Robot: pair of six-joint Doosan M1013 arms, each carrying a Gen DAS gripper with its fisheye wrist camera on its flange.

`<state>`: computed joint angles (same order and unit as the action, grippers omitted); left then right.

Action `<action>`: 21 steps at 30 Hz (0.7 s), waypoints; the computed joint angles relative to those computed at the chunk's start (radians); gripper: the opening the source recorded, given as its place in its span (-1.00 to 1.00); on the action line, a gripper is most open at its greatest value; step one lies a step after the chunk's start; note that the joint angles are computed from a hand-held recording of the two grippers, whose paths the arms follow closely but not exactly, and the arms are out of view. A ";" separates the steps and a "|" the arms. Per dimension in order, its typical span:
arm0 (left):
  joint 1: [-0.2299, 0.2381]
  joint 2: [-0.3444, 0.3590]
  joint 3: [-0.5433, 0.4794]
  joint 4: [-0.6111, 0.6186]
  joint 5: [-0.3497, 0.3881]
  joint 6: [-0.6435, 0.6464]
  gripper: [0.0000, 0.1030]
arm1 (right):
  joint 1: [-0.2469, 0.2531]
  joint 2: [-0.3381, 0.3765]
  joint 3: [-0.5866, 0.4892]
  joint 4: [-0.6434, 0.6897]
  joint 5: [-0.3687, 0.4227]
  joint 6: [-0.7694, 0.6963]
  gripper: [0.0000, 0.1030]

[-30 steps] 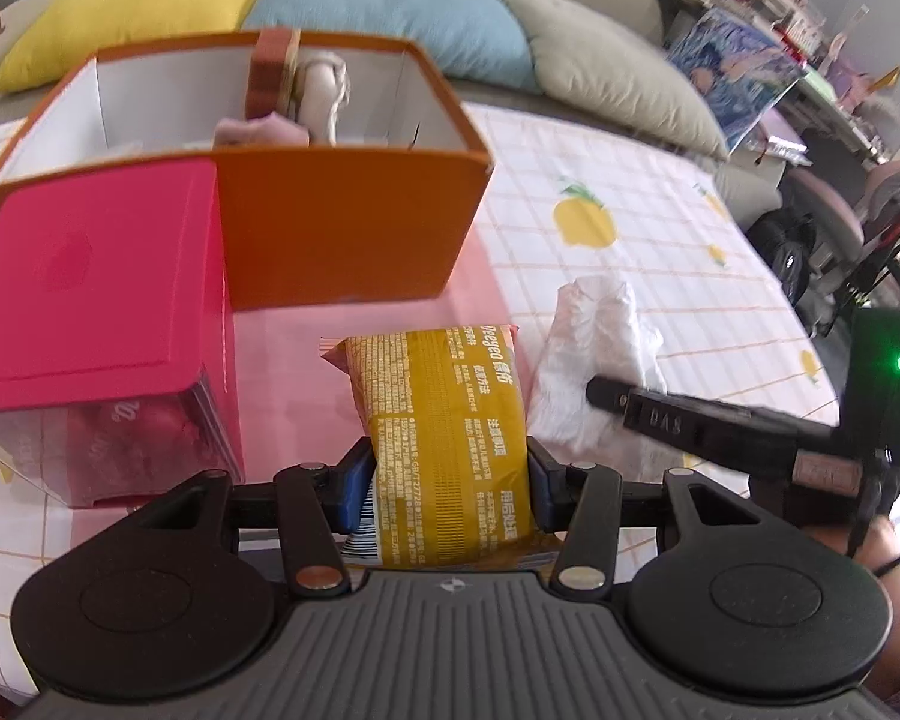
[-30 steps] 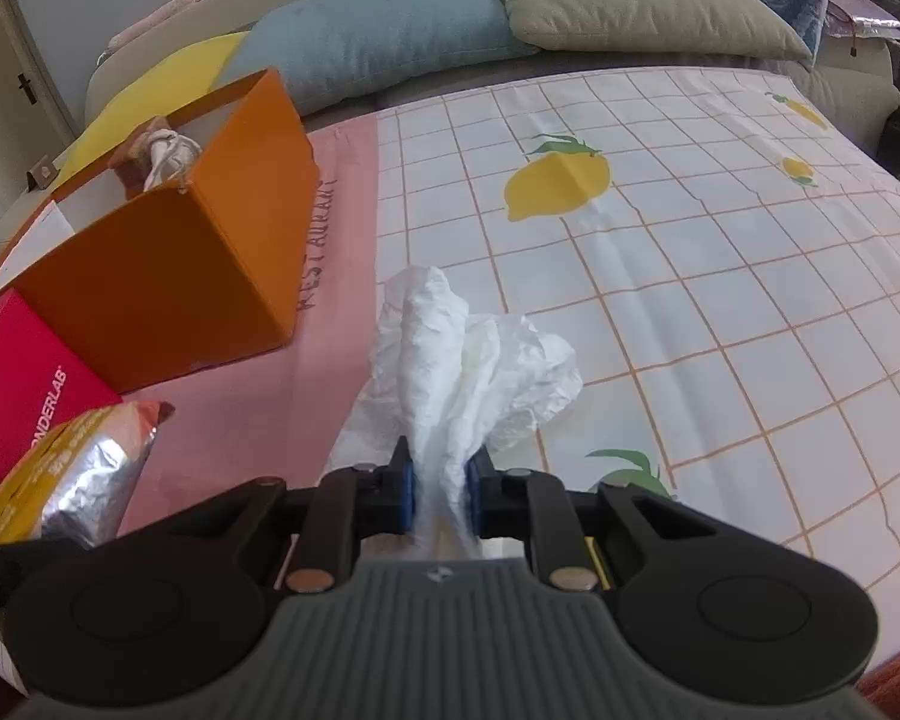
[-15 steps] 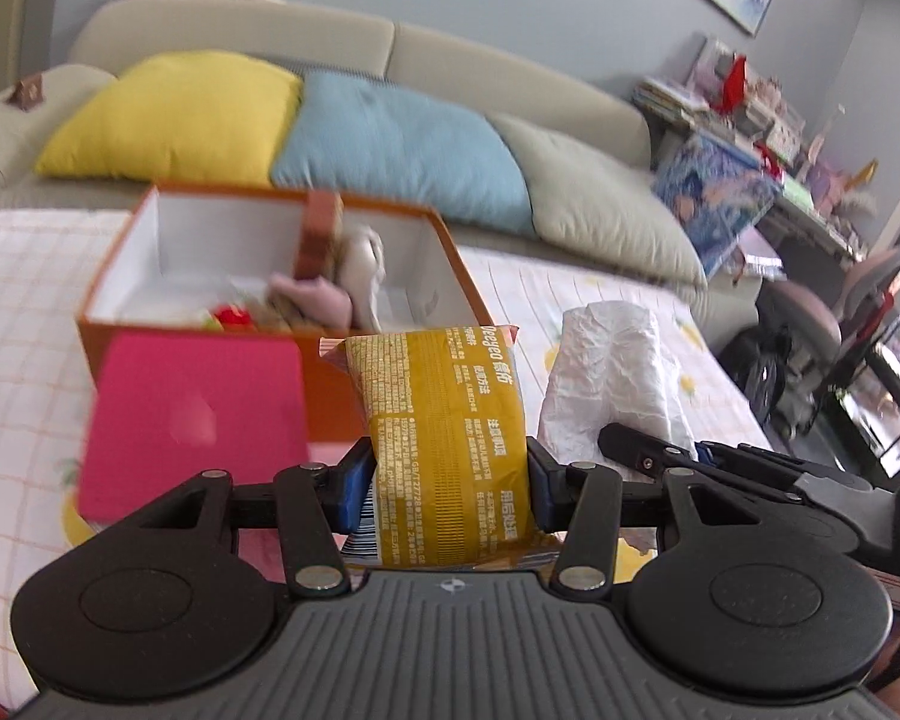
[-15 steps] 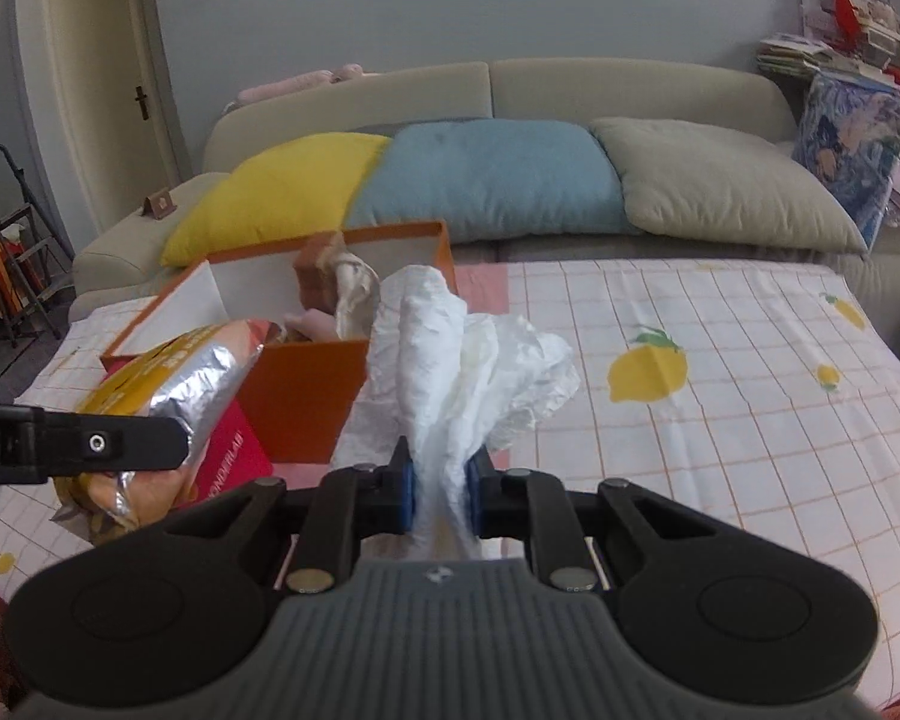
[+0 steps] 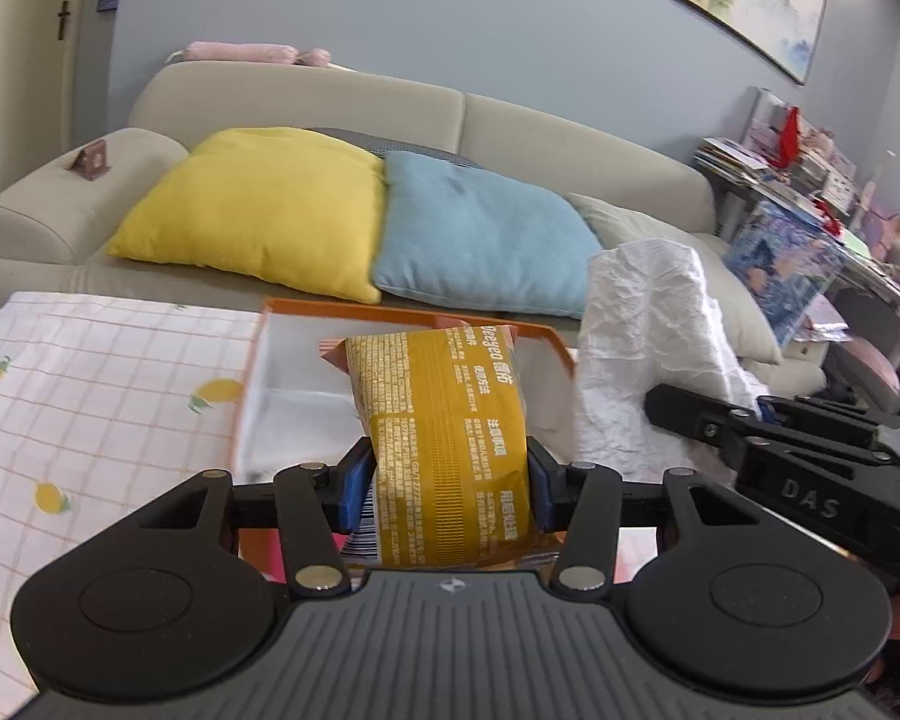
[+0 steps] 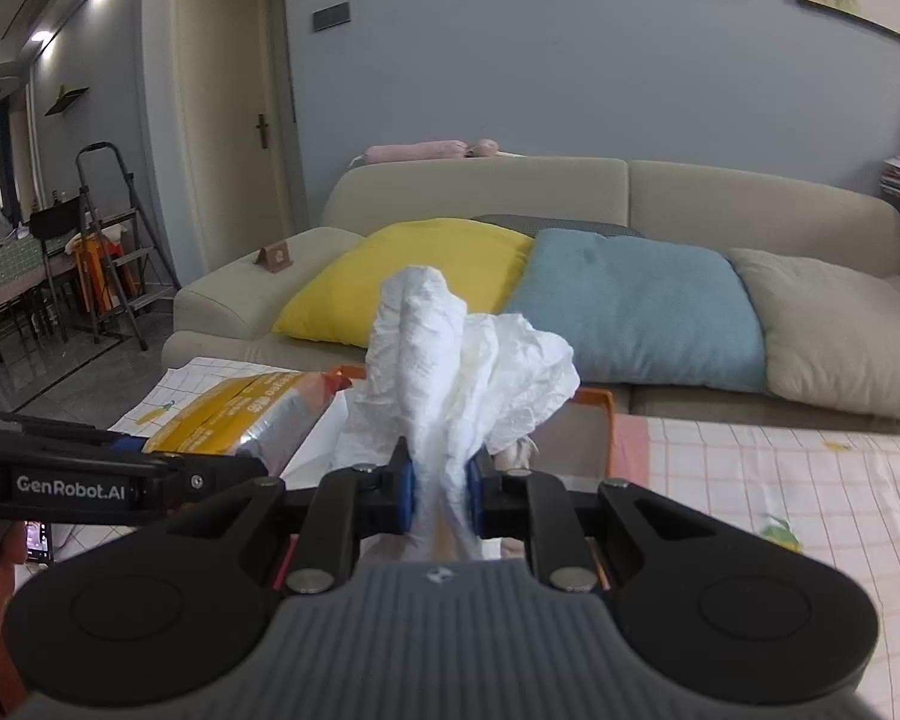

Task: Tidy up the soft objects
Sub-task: 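Lift the snack packet and tissue and carry them over the orange box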

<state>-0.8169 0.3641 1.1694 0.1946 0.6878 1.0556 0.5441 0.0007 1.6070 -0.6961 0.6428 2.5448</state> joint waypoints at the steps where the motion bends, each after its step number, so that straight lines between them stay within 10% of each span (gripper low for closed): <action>1: 0.009 0.005 -0.005 -0.010 0.002 0.008 0.11 | -0.006 0.010 -0.010 0.019 -0.008 -0.022 -0.70; 13: 0.108 0.103 -0.151 -0.125 0.103 0.131 0.11 | -0.117 0.153 -0.153 0.339 -0.007 -0.344 -0.69; 21: 0.102 0.250 -0.348 -0.131 0.295 0.292 0.10 | -0.161 0.282 -0.278 0.555 0.092 -0.570 -0.69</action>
